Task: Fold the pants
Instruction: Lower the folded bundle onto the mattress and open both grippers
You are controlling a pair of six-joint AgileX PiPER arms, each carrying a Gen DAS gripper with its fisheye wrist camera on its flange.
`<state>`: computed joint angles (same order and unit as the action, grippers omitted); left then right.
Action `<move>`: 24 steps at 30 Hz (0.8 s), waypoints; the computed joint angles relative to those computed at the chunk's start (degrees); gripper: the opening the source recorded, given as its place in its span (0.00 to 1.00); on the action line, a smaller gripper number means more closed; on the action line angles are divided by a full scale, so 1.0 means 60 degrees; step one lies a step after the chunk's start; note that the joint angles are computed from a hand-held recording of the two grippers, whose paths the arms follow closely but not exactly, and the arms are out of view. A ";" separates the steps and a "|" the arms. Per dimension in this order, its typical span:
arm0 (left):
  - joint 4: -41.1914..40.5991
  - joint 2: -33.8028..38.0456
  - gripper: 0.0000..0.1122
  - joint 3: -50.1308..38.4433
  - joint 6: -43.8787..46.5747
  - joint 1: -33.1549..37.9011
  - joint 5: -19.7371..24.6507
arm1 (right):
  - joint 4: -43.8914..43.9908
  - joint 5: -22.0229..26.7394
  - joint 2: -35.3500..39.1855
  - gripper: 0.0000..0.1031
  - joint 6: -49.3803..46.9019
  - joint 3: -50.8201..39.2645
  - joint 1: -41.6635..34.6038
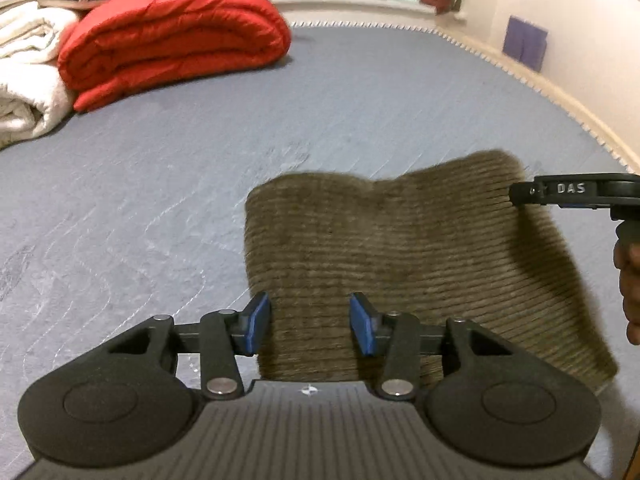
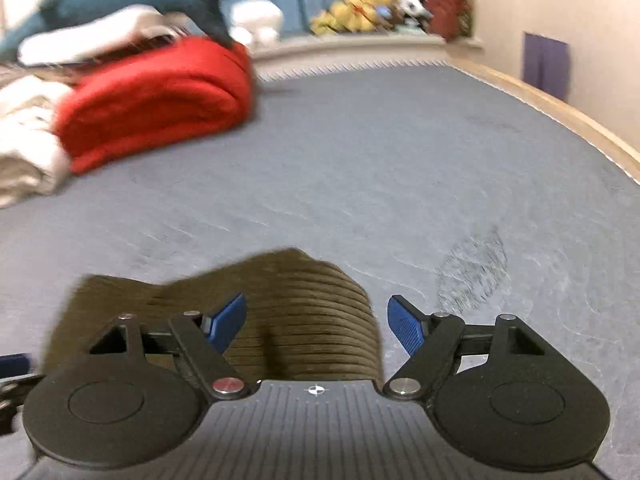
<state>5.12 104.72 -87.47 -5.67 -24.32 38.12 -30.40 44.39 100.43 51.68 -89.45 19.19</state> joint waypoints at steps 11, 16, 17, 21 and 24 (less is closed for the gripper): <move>-0.0659 -0.0289 0.46 -0.0299 0.0712 -0.0009 0.0234 | 0.1970 0.0284 0.1572 0.77 -0.0478 -0.1297 -0.0951; -0.0728 -0.0349 0.46 0.0111 0.0892 -0.0090 0.0476 | 0.1723 0.0610 0.1222 0.77 -0.0494 -0.1314 -0.0714; -0.0674 -0.0496 0.47 0.0336 0.0796 -0.0080 0.0333 | 0.1672 0.0700 0.0939 0.77 -0.0510 -0.1212 -0.0611; 0.0158 -0.1358 0.78 0.1057 0.0051 -0.0151 -0.0210 | 0.1574 0.0225 -0.0402 0.77 -0.1037 -0.0328 -0.0646; 0.0177 -0.2338 0.82 0.1681 -0.0143 -0.0080 -0.0601 | 0.1229 -0.0018 -0.1777 0.83 -0.1210 0.0526 -0.0486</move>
